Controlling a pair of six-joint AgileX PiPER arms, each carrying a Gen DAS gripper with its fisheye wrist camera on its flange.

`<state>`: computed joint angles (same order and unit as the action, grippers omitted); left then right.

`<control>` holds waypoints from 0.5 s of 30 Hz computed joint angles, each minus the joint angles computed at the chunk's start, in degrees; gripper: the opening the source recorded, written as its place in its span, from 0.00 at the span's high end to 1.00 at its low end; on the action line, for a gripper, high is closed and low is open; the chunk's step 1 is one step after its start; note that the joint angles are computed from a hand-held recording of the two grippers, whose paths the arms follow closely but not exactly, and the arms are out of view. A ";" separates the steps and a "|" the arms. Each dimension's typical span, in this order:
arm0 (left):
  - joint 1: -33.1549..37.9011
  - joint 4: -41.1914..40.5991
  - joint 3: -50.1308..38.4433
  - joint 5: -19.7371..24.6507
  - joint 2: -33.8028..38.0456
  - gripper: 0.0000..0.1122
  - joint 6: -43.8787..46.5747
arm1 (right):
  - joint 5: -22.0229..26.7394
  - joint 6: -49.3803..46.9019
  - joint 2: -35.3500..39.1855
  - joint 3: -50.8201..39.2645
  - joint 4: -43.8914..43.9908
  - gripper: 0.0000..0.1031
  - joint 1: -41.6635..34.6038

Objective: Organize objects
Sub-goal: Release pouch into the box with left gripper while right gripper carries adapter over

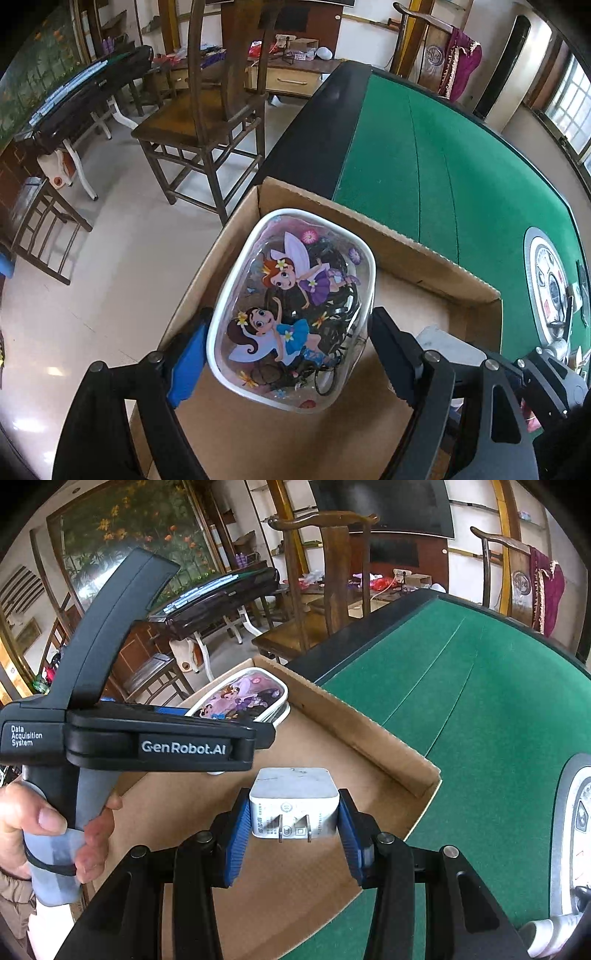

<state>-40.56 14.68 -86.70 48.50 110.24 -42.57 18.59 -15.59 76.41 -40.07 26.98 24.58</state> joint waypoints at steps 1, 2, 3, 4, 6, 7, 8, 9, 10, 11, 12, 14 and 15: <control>-0.05 0.09 -0.12 0.10 0.05 0.27 -0.02 | -0.07 0.10 0.04 -0.03 -0.18 0.52 0.05; -0.02 0.02 -0.08 -0.01 -0.07 0.27 0.09 | -0.24 -0.02 0.11 0.03 -0.06 0.52 0.12; 0.20 -0.46 0.14 -0.50 -0.30 0.27 0.67 | -0.31 -0.44 0.01 0.21 0.34 0.52 0.04; 0.64 -1.49 0.58 -1.12 -0.74 0.27 1.74 | -0.34 -1.05 0.13 0.20 0.85 0.52 -0.12; 1.72 -4.01 1.15 -1.73 -1.34 0.25 3.41 | -0.92 1.39 -0.28 0.81 -1.34 0.52 0.89; 2.16 -5.12 1.13 -1.59 -1.42 0.25 3.78 | -1.07 2.00 -0.14 0.88 -1.91 0.52 1.12; 2.69 -6.68 1.10 -1.62 -1.43 0.25 4.65 | -1.02 2.95 0.15 0.74 -2.70 0.52 1.44; 3.12 -8.20 1.50 -2.15 -1.68 0.25 5.70 | -0.96 3.68 0.54 0.58 -3.30 0.52 1.70; 3.44 -9.20 1.93 -2.54 -2.05 0.25 6.37 | -0.96 3.51 0.88 0.53 -3.19 0.52 1.66; 3.28 -9.12 2.33 -2.73 -2.48 0.25 6.16 | -1.15 4.16 1.22 0.56 -3.77 0.52 1.87; 3.10 -8.87 2.79 -3.05 -3.03 0.25 6.12 | -1.33 4.94 1.55 0.49 -4.58 0.52 2.13; 2.67 -8.06 3.02 -3.13 -3.84 0.25 6.02 | -1.69 7.49 2.07 0.18 -7.18 0.52 2.86; 2.43 -7.29 2.72 -2.76 -3.79 0.25 5.51 | -1.52 7.36 2.30 -0.08 -7.01 0.52 2.81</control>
